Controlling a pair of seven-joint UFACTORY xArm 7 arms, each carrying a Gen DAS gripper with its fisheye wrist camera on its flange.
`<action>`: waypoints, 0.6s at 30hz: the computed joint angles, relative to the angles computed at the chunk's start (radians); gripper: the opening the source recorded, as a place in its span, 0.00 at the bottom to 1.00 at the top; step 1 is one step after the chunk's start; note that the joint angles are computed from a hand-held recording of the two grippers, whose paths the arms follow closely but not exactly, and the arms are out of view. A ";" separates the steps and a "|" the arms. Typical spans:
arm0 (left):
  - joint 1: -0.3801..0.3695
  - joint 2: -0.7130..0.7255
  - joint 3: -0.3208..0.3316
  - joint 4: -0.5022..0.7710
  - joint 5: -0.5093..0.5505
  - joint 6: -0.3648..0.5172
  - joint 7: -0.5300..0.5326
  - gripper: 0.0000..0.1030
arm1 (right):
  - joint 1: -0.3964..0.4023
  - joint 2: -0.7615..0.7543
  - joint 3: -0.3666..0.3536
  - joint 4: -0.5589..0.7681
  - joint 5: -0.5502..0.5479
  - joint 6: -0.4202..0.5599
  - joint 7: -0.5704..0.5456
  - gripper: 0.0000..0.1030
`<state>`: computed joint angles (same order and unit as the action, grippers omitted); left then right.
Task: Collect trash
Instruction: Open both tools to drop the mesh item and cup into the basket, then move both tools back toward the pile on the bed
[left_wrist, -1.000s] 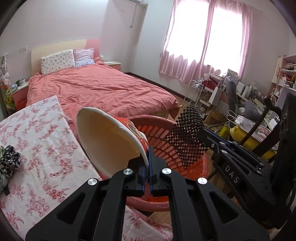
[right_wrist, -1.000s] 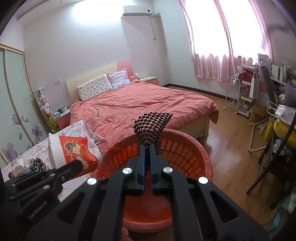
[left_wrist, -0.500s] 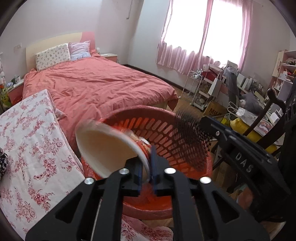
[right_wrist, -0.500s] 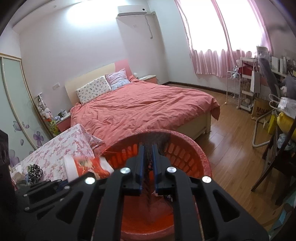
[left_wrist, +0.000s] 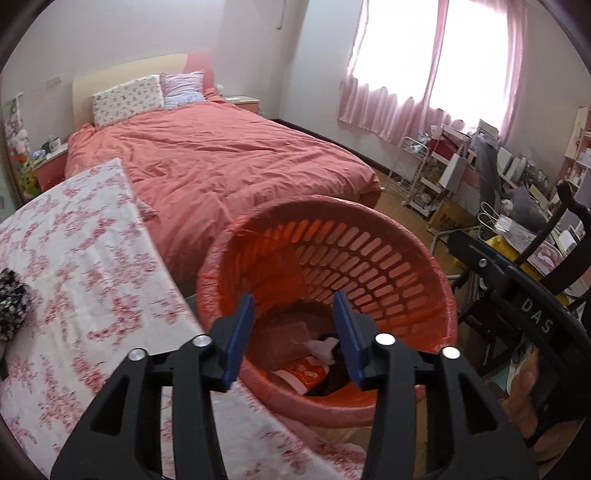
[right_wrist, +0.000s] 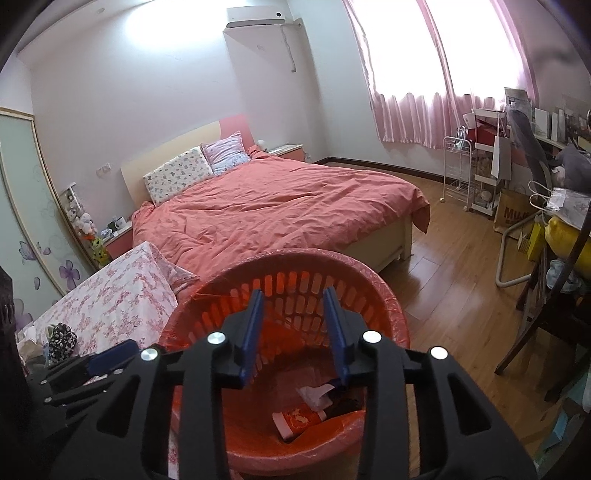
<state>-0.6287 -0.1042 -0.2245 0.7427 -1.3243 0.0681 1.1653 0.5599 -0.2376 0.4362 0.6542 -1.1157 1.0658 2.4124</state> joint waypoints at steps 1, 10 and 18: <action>0.005 -0.018 0.003 -0.014 0.004 -0.002 -0.008 0.47 | 0.003 0.005 0.004 0.010 0.005 0.011 -0.010 0.35; 0.042 -0.143 0.081 -0.151 0.168 -0.054 -0.160 0.62 | 0.051 0.119 0.005 0.159 -0.012 0.066 -0.087 0.44; 0.152 -0.268 0.163 -0.284 0.361 -0.087 -0.315 0.67 | 0.144 0.309 -0.056 0.374 -0.080 0.057 -0.177 0.49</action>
<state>-0.4770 -0.3717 -0.0610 0.4588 -0.9635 -0.0186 0.8501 0.7040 0.0712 0.3805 1.0286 -1.1957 1.1226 2.2355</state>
